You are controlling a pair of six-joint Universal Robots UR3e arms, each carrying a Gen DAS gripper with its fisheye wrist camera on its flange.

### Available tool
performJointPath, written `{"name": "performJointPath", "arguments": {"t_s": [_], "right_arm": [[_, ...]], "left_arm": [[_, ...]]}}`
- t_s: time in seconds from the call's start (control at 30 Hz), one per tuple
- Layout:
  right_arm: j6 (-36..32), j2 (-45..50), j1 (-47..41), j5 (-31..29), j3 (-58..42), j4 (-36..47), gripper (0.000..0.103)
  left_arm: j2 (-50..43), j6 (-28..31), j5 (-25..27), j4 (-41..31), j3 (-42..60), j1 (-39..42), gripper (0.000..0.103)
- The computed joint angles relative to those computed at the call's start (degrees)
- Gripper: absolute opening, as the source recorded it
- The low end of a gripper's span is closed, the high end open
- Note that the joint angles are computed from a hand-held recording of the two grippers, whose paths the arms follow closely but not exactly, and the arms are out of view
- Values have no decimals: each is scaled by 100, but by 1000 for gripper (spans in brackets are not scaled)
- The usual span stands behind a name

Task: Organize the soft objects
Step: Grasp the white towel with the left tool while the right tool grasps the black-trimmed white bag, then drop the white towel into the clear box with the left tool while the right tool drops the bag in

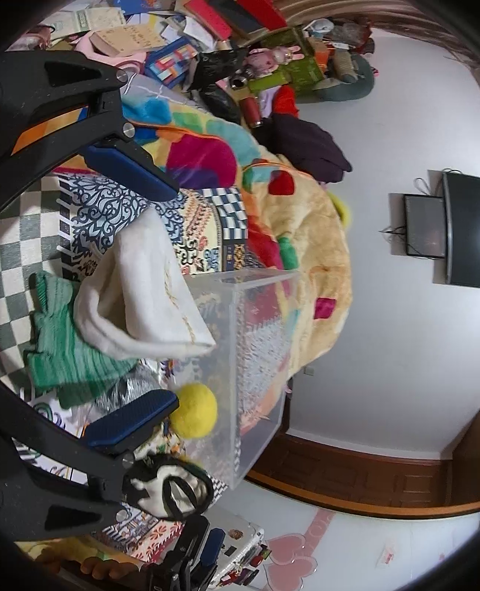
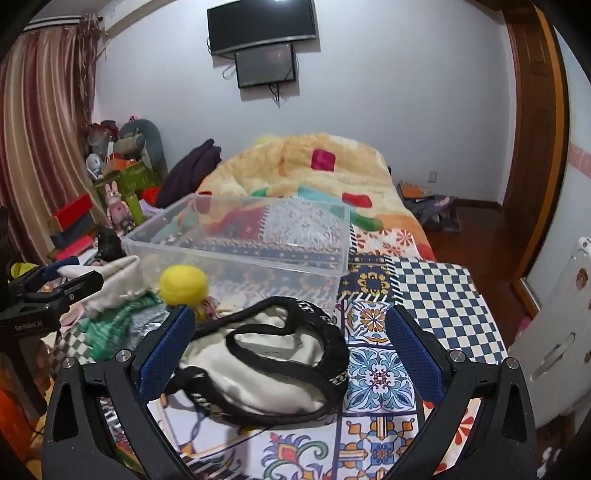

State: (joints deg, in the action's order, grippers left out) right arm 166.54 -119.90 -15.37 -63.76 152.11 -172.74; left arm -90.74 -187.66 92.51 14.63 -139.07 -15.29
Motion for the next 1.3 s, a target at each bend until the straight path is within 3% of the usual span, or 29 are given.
{"name": "performJointPath", "arguments": {"t_s": [0.13, 0.23, 0.3, 0.5, 0.7, 1.03, 1.3], "right_arm": [[-110, 462, -111, 113, -155, 173, 85], [-210, 699, -231, 237, -127, 302, 68], [-288, 741, -307, 346, -104, 460, 47], [-355, 424, -435, 425, -34, 726, 26], [-244, -122, -322, 380, -96, 925, 21], [-463, -1520, -936, 1229, -478, 2115, 20], [52, -828, -728, 1070, -764, 910, 20]], "left_arm": [[-224, -113, -226, -50, 43, 158, 101], [-183, -56, -456, -112, 6, 288, 87], [-209, -62, -490, -154, 9, 288, 76], [-164, -39, -759, -254, -37, 364, 44], [171, -19, -645, -248, -157, 260, 31], [1325, 109, -671, -731, -108, 179, 30], [1151, 290, -573, -972, 603, 27, 30]]}}
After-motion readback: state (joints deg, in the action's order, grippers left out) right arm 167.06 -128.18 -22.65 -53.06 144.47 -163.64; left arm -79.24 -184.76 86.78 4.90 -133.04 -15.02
